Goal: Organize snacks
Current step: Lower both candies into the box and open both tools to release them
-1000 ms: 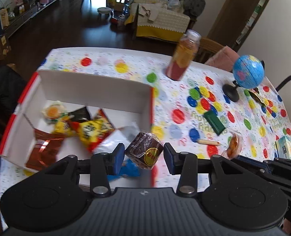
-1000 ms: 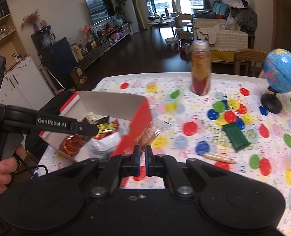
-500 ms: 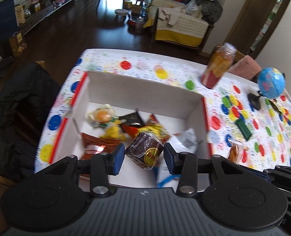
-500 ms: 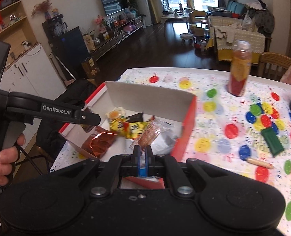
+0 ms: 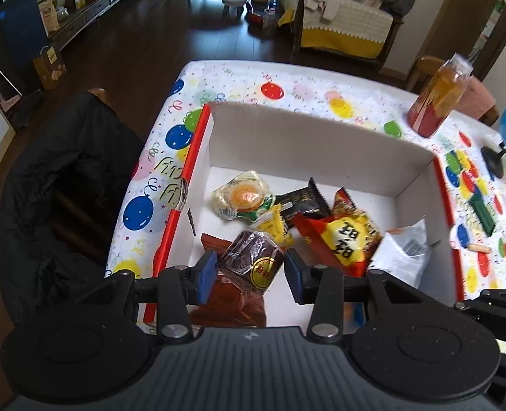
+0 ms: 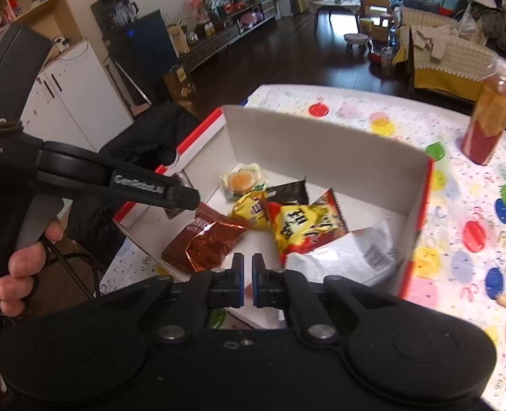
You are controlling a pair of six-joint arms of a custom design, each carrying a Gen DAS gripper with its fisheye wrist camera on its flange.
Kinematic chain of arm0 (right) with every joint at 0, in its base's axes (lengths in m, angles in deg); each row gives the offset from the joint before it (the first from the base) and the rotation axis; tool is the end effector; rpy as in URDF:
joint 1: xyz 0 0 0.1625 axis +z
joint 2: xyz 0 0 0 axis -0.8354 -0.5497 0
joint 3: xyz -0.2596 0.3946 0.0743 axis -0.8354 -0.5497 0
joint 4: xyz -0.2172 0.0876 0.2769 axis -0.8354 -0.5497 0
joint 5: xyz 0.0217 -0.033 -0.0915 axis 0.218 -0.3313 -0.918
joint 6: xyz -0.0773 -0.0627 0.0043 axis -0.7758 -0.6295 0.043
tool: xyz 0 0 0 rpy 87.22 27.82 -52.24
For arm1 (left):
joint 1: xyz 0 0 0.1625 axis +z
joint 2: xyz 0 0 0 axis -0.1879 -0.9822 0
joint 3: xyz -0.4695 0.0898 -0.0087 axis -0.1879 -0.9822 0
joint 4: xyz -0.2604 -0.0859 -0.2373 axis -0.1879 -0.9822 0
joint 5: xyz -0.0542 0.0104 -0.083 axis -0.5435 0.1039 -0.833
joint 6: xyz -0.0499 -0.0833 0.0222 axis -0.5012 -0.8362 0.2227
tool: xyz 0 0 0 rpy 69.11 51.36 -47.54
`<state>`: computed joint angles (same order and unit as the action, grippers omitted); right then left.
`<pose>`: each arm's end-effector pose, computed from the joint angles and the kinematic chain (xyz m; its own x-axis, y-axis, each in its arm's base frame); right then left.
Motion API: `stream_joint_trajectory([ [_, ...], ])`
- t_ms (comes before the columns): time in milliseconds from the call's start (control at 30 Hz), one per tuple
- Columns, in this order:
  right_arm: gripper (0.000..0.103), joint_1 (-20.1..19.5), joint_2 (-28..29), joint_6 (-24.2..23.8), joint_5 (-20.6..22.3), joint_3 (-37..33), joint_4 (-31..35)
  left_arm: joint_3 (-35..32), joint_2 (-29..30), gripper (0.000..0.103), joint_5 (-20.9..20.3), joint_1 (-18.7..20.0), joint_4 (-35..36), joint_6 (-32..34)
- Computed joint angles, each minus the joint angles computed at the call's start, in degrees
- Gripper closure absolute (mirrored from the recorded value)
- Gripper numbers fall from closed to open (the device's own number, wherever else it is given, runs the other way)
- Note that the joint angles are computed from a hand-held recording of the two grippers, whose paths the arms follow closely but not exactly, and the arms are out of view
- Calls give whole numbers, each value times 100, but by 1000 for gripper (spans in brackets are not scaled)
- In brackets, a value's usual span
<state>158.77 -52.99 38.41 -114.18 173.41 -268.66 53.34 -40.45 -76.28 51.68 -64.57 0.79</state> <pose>0.1853 -0.4687 0.2646 -0.8442 -0.0767 0.5306 -0.3664 0.8049 -0.4667 -0.3595 -0.5671 0.0942 -0.7210 0.3554 -0.5949 0.5293 0.8365 -0.1419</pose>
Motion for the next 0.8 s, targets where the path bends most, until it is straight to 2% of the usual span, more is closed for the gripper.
stream_joint_trajectory([
  [167,100,-93,81,93,22,-60,171,-101,121,61,-71,77,192,59],
  [433,88,-140,74,174,31,-14,219,-105,207,60,-170,95,273,137],
  [567,84,-127,46,194,5,32,173,20,169,48,-239,52,90,247],
  [800,78,-66,-46,245,-40,142,53,234,29,45,-330,-24,-128,257],
])
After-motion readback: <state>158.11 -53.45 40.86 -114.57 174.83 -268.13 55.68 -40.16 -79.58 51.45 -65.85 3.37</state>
